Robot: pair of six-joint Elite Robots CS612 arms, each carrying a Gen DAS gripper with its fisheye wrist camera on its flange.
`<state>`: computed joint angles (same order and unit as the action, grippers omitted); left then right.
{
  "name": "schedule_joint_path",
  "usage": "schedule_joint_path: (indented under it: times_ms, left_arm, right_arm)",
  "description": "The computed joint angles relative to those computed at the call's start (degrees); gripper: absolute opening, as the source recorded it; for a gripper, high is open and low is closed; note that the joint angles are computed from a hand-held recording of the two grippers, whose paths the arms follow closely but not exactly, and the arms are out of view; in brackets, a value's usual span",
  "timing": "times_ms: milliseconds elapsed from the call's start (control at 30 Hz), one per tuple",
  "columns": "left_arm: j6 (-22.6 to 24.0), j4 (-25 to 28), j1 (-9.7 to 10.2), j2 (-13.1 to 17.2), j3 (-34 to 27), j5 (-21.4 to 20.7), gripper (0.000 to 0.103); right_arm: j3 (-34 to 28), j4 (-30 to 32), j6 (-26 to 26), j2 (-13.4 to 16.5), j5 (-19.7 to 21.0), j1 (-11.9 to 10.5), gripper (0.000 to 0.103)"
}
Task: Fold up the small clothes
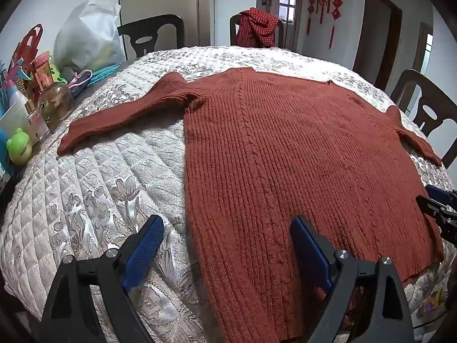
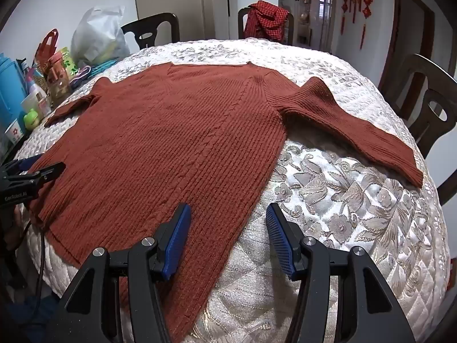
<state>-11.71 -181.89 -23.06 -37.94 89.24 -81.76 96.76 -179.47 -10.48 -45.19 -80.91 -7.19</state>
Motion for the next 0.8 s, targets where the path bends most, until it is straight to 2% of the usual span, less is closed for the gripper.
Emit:
schedule_joint_path:
  times_ms: [433, 800]
  left_arm:
    - [0.2, -0.3, 0.51, -0.1, 0.4, -0.7, 0.092]
    - [0.4, 0.1, 0.13, 0.0, 0.1, 0.0, 0.093]
  right_arm:
    - [0.0, 0.2, -0.1, 0.0, -0.2, 0.0, 0.056]
    - [-0.1, 0.3, -0.2, 0.0, -0.2, 0.0, 0.056]
